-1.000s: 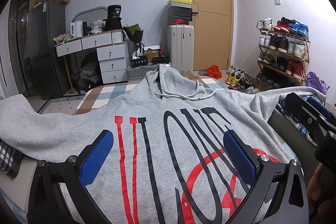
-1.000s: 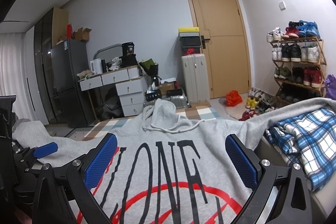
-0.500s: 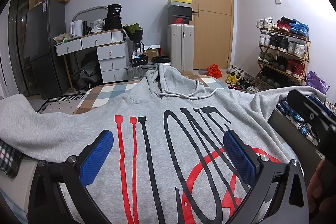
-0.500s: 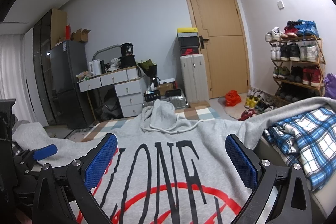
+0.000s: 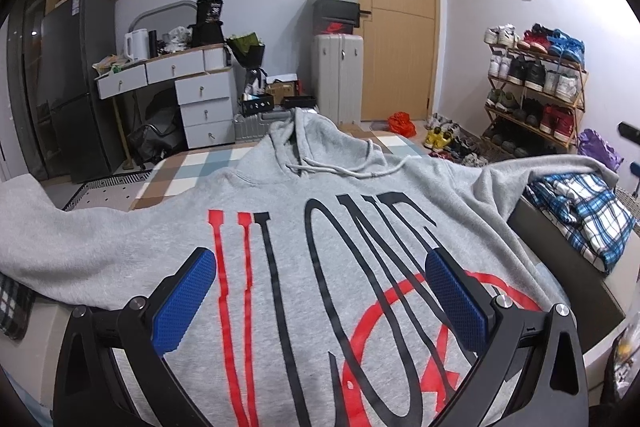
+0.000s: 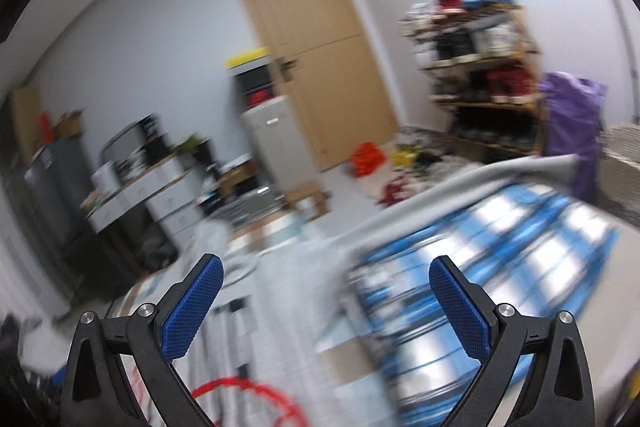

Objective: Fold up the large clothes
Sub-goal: 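Reach the right gripper to the hoodie sleeve cuff and close on it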

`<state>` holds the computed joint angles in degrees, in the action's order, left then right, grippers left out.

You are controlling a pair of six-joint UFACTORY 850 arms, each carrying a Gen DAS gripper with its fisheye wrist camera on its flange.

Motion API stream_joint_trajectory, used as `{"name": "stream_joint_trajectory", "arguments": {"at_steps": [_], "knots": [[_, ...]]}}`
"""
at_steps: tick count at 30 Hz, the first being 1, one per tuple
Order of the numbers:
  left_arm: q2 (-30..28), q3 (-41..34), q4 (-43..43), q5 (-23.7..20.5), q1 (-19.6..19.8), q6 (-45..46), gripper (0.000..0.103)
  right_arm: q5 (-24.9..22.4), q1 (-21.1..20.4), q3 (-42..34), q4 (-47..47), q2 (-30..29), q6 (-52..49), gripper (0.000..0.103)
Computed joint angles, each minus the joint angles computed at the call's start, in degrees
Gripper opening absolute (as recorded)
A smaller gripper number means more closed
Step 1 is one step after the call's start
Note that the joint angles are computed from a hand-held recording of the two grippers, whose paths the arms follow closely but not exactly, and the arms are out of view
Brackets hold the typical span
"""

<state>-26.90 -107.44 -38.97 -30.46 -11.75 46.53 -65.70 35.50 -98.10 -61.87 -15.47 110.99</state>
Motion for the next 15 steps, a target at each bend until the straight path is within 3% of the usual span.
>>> {"name": "stream_joint_trajectory", "arguments": {"at_steps": [4,7,9,11,15], "knots": [[-0.3,-0.1,1.5,-1.2,-0.5,-0.1,0.102,3.0,-6.0,11.7,7.0,11.2,2.8,0.103],[-0.4,-0.2,2.7,-2.0,-0.9,-0.2,0.102,10.7,-12.5,21.5,12.6,20.2,8.3,0.103],[-0.5,-0.2,4.2,-2.0,-1.2,-0.7,0.102,19.3,-18.3,28.3,17.4,25.8,13.1,0.103],[-0.7,-0.3,5.5,-2.0,-1.5,-1.1,0.102,27.1,-23.2,33.3,21.2,29.4,16.2,0.103],[-1.5,-1.1,9.2,-2.1,-2.0,-3.4,0.102,34.8,-30.4,37.7,28.6,31.2,15.4,0.103]]}}
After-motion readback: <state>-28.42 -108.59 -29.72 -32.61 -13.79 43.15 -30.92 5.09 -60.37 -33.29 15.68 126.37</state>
